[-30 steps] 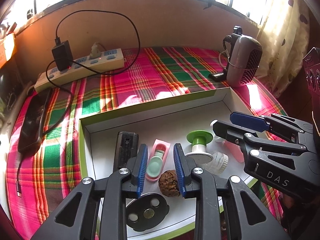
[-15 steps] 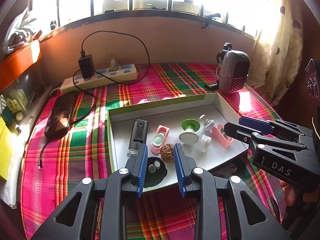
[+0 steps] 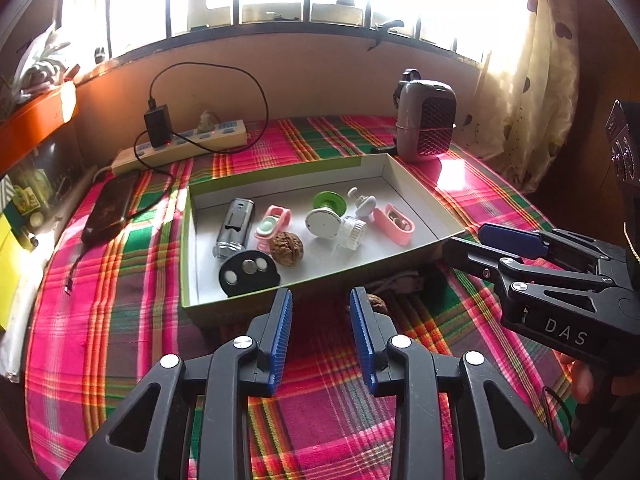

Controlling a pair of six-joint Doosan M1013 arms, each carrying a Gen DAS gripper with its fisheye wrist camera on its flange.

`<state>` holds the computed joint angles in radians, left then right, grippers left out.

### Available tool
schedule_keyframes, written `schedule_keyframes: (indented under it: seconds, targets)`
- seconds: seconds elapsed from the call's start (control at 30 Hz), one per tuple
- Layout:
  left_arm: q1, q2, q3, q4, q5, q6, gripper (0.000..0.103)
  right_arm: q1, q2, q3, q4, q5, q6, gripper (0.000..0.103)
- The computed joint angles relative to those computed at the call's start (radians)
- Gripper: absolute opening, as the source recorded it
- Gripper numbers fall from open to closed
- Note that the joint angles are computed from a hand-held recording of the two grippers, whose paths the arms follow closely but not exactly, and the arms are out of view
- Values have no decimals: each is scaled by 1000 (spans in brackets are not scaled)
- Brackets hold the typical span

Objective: Organize objects
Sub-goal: 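Withdraw both tools from the box toward the walnut and cable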

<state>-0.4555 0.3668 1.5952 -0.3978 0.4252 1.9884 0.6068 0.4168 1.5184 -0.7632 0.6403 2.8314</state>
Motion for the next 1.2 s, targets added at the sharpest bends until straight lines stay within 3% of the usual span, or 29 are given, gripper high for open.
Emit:
schedule_keyframes:
  seconds: [0.27, 0.67, 0.97, 1.1, 1.2]
  targets:
    - [0, 26, -15, -139, 92, 88, 34, 0, -21, 48, 6, 16, 22, 48]
    - [-30, 73, -72, 54, 134, -129, 36, -17, -42, 90, 21, 1, 49, 48]
    - [-26, 77, -77, 82, 130, -162, 36, -23, -22, 63, 84, 2, -52, 48]
    - [-16, 73, -70, 76, 126, -154, 28, -25, -8, 46, 118, -12, -113, 48]
    - [-3, 67, -61, 61, 120, -142, 28, -30, 3, 32, 167, -41, -190, 48]
